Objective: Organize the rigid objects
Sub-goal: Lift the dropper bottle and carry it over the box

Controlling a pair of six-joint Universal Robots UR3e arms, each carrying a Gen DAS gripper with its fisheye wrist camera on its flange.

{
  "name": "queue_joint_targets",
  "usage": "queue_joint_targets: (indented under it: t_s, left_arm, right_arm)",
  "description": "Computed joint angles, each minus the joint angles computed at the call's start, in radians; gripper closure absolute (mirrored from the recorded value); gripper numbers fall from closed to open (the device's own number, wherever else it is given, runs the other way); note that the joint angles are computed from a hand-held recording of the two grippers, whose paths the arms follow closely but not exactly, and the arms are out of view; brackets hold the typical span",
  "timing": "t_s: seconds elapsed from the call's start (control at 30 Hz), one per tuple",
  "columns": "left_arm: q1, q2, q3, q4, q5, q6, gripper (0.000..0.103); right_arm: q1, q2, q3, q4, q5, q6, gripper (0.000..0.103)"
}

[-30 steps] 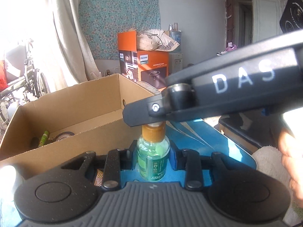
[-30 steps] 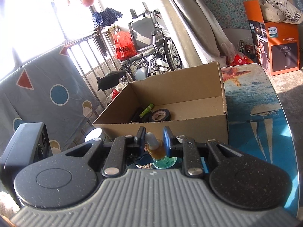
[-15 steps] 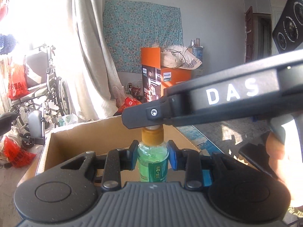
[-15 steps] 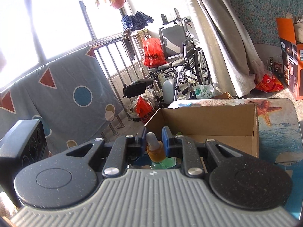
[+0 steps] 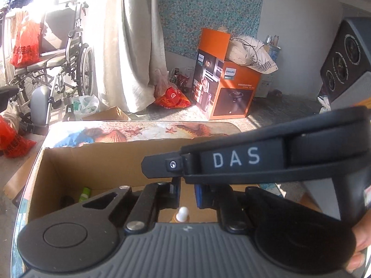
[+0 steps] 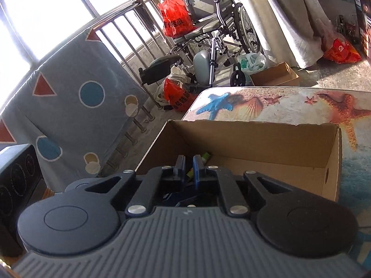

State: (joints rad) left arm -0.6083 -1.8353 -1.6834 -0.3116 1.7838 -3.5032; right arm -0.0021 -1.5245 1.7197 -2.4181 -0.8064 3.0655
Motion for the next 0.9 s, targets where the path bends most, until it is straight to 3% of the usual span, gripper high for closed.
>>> queue_joint_targets:
  t_s: [0.17, 0.4, 0.47, 0.6, 0.77, 0.9]
  left_arm:
    - [0.046, -0.041, 0.054, -0.052, -0.026, -0.025, 0.09]
    - [0.041, -0.018, 0.042, -0.079, -0.028, -0.023, 0.08]
    - [0.034, 0.006, 0.019, -0.076, -0.032, -0.032, 0.066]
    - [0.012, 0.083, -0.046, -0.074, -0.023, -0.048, 0.051]
    - [-0.017, 0.225, -0.141, -0.115, -0.003, -0.083, 0.021]
    - [-0.046, 0.359, -0.218, -0.16, 0.062, -0.091, 0.011]
  right_arm:
    - [0.02, 0.175, -0.141, -0.022, -0.027, 0.016, 0.098]
    - [-0.054, 0.152, -0.09, -0.052, 0.043, 0.006, 0.095]
    - [-0.069, 0.127, -0.071, -0.035, 0.046, -0.004, 0.095]
    - [-0.077, 0.058, -0.04, 0.036, 0.015, -0.04, 0.093]
    - [-0.053, 0.035, -0.069, 0.141, -0.055, -0.042, 0.074]
    - [0.015, 0.112, -0.179, 0.231, -0.141, -0.018, 0.069]
